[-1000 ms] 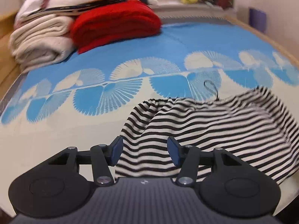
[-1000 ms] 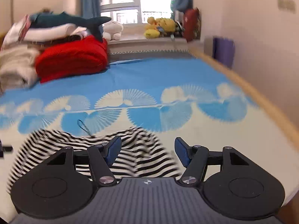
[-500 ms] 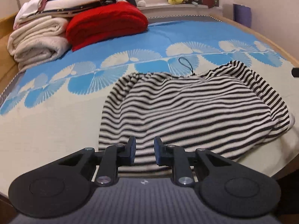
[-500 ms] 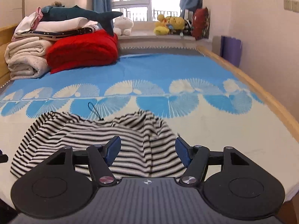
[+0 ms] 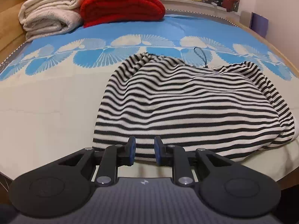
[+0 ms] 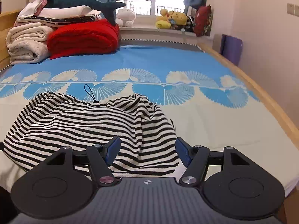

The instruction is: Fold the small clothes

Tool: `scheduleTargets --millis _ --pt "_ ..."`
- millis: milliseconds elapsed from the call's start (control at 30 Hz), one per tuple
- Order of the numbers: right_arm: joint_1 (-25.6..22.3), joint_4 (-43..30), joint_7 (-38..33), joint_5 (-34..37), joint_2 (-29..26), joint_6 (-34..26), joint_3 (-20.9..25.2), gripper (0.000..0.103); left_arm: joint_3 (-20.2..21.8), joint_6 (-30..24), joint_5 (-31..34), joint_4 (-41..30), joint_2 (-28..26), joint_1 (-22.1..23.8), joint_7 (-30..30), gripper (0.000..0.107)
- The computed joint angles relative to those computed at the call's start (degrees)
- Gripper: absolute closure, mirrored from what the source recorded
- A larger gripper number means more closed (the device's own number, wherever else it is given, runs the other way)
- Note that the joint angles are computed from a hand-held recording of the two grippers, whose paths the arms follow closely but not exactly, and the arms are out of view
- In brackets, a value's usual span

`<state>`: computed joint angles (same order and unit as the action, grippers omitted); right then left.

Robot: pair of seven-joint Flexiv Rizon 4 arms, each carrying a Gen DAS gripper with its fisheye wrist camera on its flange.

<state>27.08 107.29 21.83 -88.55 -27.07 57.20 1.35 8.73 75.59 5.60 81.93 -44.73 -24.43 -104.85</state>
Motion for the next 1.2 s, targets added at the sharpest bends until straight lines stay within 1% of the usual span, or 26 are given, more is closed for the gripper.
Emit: scheduleTargets --millis 100,133,200,267,300,333,400,433,467,533,600,733,833,900,1033,1067,1100,1200 --pt "-1.00 -0.17 1.14 -4.26 1.06 1.54 -0.51 0.037 -0.54 -1.07 -0.85 0.22 -0.03 0.55 -0.47 0.084" --pt "-1.18 -0.34 -0.21 -5.36 1.57 0.88 -0.67 0.037 -0.62 -1.07 -0.95 0.33 0.01 0.69 -0.62 0.084" --pt "-1.08 -0.42 -4.03 -5.47 2.61 -2.55 -0.65 0.037 -0.92 -0.95 -1.14 0.61 0.17 1.01 -0.73 0.083" --pt "-1.11 -0.09 -6.21 -4.08 3.36 -5.92 -0.28 0.036 -1.22 -1.05 -1.26 0.84 0.34 1.26 -0.53 0.083" --pt "-1.42 0.40 -5.46 -3.37 3.68 -6.70 -0.03 0.036 -1.33 -1.16 -1.30 0.89 0.36 1.37 -0.37 0.083" --pt "-1.95 1.17 -3.13 -2.68 3.94 -6.79 0.26 0.036 -1.49 -1.25 -1.35 1.02 0.40 1.53 -0.19 0.083" --pt "-2.64 1.65 -0.60 0.02 3.86 -6.50 0.82 0.036 -1.34 -1.67 -1.39 0.86 0.30 1.43 -0.29 0.083" --pt "-2.43 1.78 0.69 -0.55 3.81 -7.07 0.62 0.036 -1.23 -1.87 -1.34 0.80 0.26 1.40 -0.33 0.083" --pt "-2.15 1.65 0.55 -0.49 3.53 -7.87 0.56 0.036 -1.10 -2.28 -1.29 0.58 0.14 1.28 -0.44 0.083" --pt "-0.99 1.07 -3.28 1.72 2.51 -10.59 0.77 0.036 -1.00 -3.12 -1.21 0.30 -0.02 1.20 -0.66 0.083" --pt "0.01 0.57 -6.32 2.22 1.67 -11.93 0.63 0.036 -1.11 -3.90 -1.09 -0.02 -0.20 1.19 -0.79 0.083" --pt "0.31 -0.24 -8.94 1.39 0.73 -10.99 0.09 0.035 -1.16 -4.78 -0.43 -0.80 -0.69 0.94 -0.93 0.082" --pt "0.35 -0.86 -9.77 2.38 0.23 -10.74 -0.17 0.035 -1.33 -5.43 -0.79 -1.32 -1.02 1.37 -1.61 0.078" --pt "0.39 -0.87 -9.21 2.80 0.35 -10.67 -0.32 0.035 -1.31 -5.33 -2.49 -1.20 -1.07 2.31 -4.47 0.071" --pt "0.21 -0.89 -7.74 2.38 0.49 -9.81 -0.56 0.035 -9.09 -2.76 -11.52 1.47 -1.17 9.71 -5.76 0.063" --pt "0.17 -0.93 -7.78 2.21 0.45 -9.57 -0.59 0.035 -10.17 -2.72 -13.43 1.64 -1.44 10.73 -6.04 0.059" --pt "0.16 -0.92 -7.85 2.05 0.43 -9.41 -0.60 0.035 -10.93 -2.94 -15.06 1.57 -1.79 11.45 -6.34 0.057" --pt "-0.05 -0.85 -8.30 1.53 0.41 -8.66 -0.65 0.035 -12.00 -5.21 -18.37 0.40 -3.11 12.47 -7.00 0.056"
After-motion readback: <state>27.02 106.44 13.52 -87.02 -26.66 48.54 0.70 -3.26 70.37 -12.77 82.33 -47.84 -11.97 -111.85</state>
